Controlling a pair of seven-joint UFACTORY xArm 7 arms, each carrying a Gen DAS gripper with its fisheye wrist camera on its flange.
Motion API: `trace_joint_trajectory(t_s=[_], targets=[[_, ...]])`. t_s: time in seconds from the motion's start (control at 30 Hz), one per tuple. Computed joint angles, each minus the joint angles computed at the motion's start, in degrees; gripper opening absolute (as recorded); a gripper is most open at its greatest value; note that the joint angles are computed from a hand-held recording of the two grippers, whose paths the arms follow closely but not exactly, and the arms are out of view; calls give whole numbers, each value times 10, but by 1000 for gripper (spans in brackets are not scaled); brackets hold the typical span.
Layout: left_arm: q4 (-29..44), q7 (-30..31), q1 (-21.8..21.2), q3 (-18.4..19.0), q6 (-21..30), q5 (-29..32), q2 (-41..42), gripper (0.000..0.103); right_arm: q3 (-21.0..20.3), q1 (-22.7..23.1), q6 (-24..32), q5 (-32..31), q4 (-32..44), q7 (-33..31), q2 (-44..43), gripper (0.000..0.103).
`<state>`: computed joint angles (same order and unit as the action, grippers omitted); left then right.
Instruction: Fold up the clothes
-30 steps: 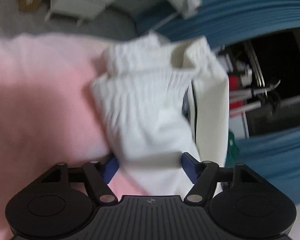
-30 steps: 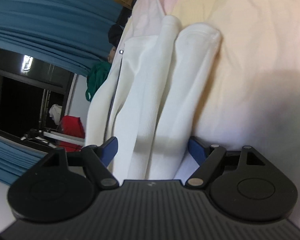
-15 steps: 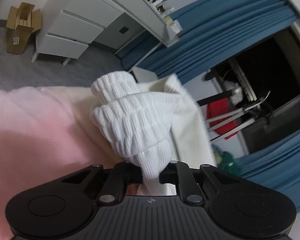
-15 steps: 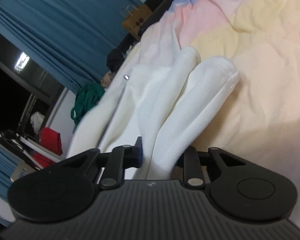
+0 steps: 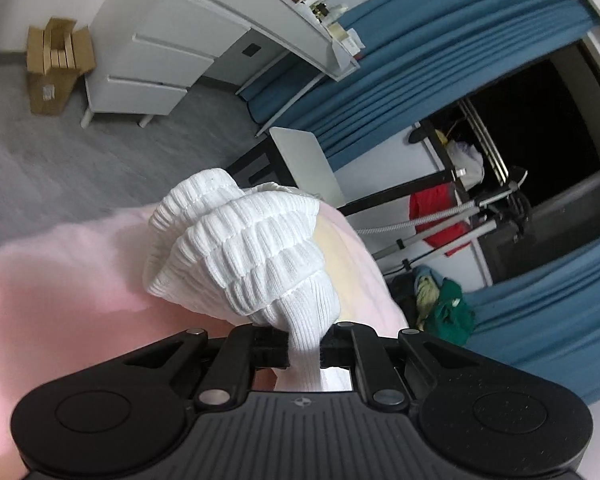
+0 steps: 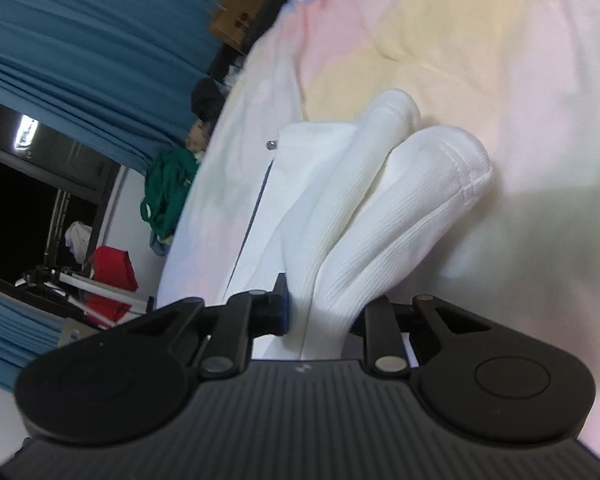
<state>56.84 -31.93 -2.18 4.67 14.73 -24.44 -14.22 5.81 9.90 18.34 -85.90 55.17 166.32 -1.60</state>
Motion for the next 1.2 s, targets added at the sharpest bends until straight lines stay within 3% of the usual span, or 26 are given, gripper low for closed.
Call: trace_joint_trajectory(t_s=[0.07,0.2,0.5,0.6,0.7,0.77,0.87,1.0,1.1,1.2], targets=[[-27,9,9,5,40,15,-50,11,6,5,6,47,-31,-53,-31,21],[-81,15,28,1,85,59,-119,11,26,4,10,101,-73,-95,-68,22],[-194,68,-14,40,8,28,-152,17,52,-17,-4,160,-98,-131,-72,25],[-205,86,-11,40,30,40,-175,27,57,-24,-16,146,-107,-100,-79,27],[-204,99,18,14,77,90,-203,50,60,-29,-23,151,-116,-84,-89,30],[-204,104,38,-12,106,132,-227,64,64,-25,-7,190,-122,-104,-99,40],[-205,116,53,-41,146,185,-270,72,83,-25,49,241,-134,-126,-128,52],[-210,129,43,-68,155,221,-313,76,122,-27,166,280,-135,-133,-162,63],[-202,121,31,-95,147,237,-317,76,148,-25,262,278,-125,-124,-176,65],[-183,116,2,-117,123,241,-293,76,147,-26,254,224,-132,-99,-184,65]])
